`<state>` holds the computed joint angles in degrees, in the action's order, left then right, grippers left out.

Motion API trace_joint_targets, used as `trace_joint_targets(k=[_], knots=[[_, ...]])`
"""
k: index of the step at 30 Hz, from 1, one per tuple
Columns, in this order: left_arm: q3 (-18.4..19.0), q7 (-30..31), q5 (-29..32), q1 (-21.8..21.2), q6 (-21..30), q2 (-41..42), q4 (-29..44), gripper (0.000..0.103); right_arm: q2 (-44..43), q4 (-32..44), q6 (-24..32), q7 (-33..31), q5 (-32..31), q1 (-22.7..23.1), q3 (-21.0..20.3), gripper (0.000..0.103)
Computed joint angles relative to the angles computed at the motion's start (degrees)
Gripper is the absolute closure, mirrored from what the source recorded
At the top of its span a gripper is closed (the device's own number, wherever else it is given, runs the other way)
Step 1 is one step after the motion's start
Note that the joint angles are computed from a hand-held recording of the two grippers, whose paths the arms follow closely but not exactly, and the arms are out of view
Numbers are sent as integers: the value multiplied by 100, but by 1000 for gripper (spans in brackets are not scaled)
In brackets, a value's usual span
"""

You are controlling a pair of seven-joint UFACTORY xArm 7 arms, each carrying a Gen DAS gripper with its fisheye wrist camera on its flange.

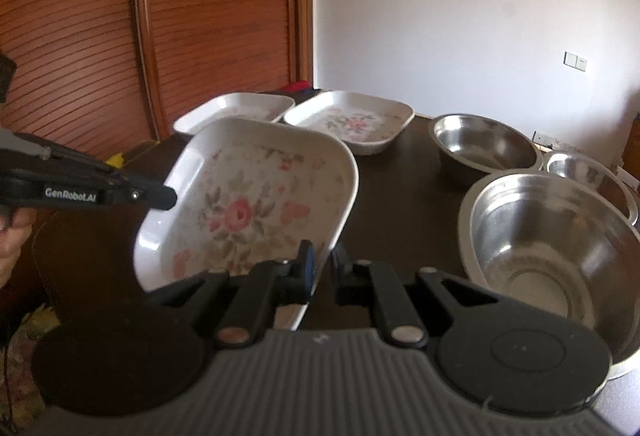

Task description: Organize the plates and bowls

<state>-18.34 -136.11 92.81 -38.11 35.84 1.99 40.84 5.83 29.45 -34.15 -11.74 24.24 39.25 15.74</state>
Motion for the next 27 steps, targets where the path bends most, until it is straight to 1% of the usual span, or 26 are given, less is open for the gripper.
trace_joint_targets(k=[6, 9, 12, 15, 22, 25, 26, 27], knots=[[23, 84, -13, -12, -9, 148, 79, 87, 188, 28, -41, 19, 55, 62, -29, 90], [56, 0, 84, -10, -36, 250, 115, 86, 227, 31, -48, -110, 195, 150, -56, 89], [97, -91, 184, 10, -102, 340, 152, 86, 270, 21, -30, -18, 95, 105, -80, 88], [137, -233, 323, 42, -176, 394, 169, 86, 335, 32, -73, -27, 125, 128, -110, 87], [139, -393, 449, 48, -124, 440, 169, 85, 374, 20, -184, 1, 97, 136, -126, 86], [105, -324, 367, -10, 49, 405, 152, 72, 395, 37, -296, -270, 372, 274, -146, 85], [84, -330, 369, -41, 133, 364, 124, 63, 388, 3, -425, -401, 497, 342, -140, 85], [63, -333, 356, -69, 216, 312, 94, 55, 355, -43, -511, -429, 489, 336, -126, 83]])
